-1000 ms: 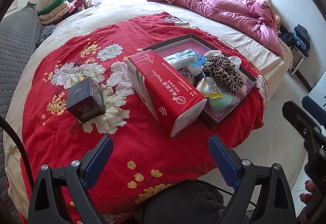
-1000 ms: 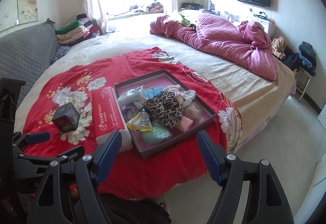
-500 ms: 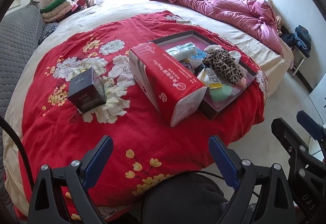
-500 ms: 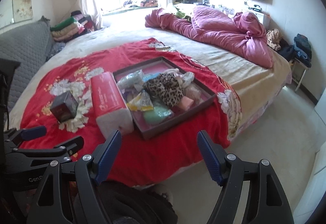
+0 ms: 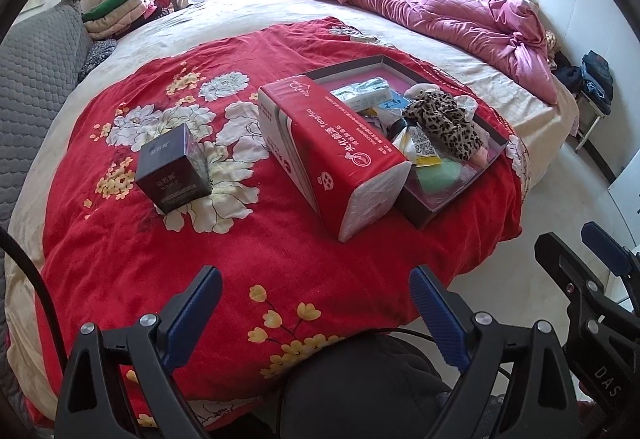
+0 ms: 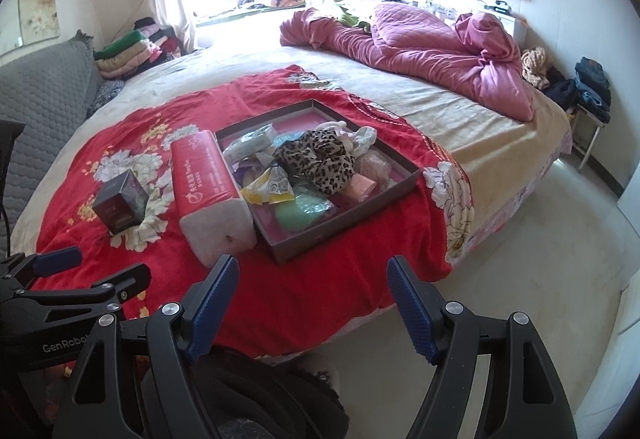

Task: Organize soft objects

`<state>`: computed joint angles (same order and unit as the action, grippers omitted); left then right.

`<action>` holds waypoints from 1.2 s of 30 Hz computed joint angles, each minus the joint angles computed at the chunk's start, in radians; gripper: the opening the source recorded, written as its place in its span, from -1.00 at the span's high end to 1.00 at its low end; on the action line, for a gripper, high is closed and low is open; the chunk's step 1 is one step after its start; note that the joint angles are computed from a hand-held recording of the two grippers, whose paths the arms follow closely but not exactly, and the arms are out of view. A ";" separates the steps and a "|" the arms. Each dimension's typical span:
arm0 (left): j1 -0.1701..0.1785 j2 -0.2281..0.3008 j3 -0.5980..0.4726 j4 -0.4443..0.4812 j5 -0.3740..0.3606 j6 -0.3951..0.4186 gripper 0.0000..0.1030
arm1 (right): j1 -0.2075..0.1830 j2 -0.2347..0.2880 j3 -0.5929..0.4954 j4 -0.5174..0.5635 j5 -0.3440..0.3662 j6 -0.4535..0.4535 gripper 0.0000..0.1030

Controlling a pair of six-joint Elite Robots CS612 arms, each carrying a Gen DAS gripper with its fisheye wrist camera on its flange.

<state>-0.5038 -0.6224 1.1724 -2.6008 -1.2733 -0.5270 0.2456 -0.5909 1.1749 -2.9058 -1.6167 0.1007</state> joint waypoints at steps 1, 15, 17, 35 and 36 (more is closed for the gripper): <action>0.000 0.000 0.000 -0.002 -0.003 0.001 -0.83 | 0.000 0.000 0.000 -0.001 0.004 0.000 -0.50; 0.002 0.002 -0.002 0.004 -0.005 -0.007 -0.83 | -0.001 -0.002 0.004 0.000 0.007 -0.011 -0.50; 0.002 0.003 -0.002 0.001 -0.005 -0.006 -0.83 | 0.000 -0.002 0.004 -0.004 0.007 -0.010 -0.50; 0.001 0.001 0.002 0.001 -0.008 -0.007 -0.83 | 0.001 -0.005 0.008 -0.004 -0.005 -0.006 -0.50; 0.001 0.000 0.003 0.004 -0.008 -0.007 -0.84 | 0.001 -0.005 0.007 -0.002 -0.005 -0.007 -0.50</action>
